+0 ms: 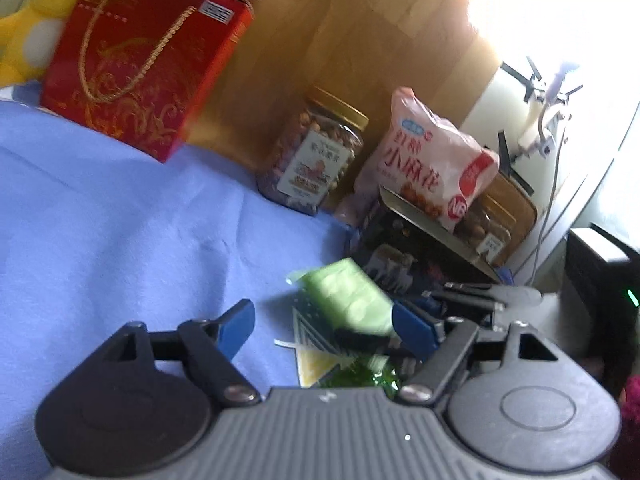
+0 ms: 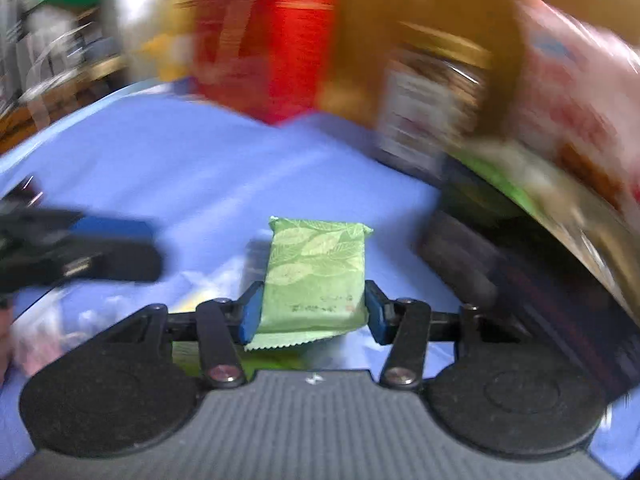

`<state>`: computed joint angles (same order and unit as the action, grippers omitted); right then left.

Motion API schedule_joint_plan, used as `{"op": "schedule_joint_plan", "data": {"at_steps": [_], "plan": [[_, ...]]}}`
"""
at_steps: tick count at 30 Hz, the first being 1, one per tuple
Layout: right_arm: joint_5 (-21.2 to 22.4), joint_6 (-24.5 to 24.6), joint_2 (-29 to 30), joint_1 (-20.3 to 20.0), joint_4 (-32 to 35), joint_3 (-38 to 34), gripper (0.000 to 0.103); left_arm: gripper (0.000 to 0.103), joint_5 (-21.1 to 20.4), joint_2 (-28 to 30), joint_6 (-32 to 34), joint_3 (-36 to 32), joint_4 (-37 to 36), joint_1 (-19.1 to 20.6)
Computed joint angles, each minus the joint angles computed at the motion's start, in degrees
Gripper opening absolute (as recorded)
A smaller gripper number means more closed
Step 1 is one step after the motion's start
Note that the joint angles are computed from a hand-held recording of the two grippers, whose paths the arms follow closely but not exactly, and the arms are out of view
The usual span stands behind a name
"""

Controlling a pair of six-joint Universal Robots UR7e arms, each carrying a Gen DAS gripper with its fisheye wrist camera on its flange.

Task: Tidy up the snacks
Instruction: 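Move the open left gripper to the light green pack on the cloth, then grasp the light green pack with the left gripper and lift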

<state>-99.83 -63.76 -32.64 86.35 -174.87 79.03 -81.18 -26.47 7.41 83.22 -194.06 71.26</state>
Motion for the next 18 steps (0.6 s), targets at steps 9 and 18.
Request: {"op": "schedule_joint_plan", "data": {"at_steps": [9,18], "plan": [[3.1,-6.9,-6.8,1.1,4.1,13.9,0.055,0.073,3.3,-5.6,-2.2,7.6,1.8,0.3],[8.0,-2.8,-11.8,-3.9,-17.5,29.6,0.07,0.073,1.3,-7.9,4.2,14.2,3.1,-0.7]]}}
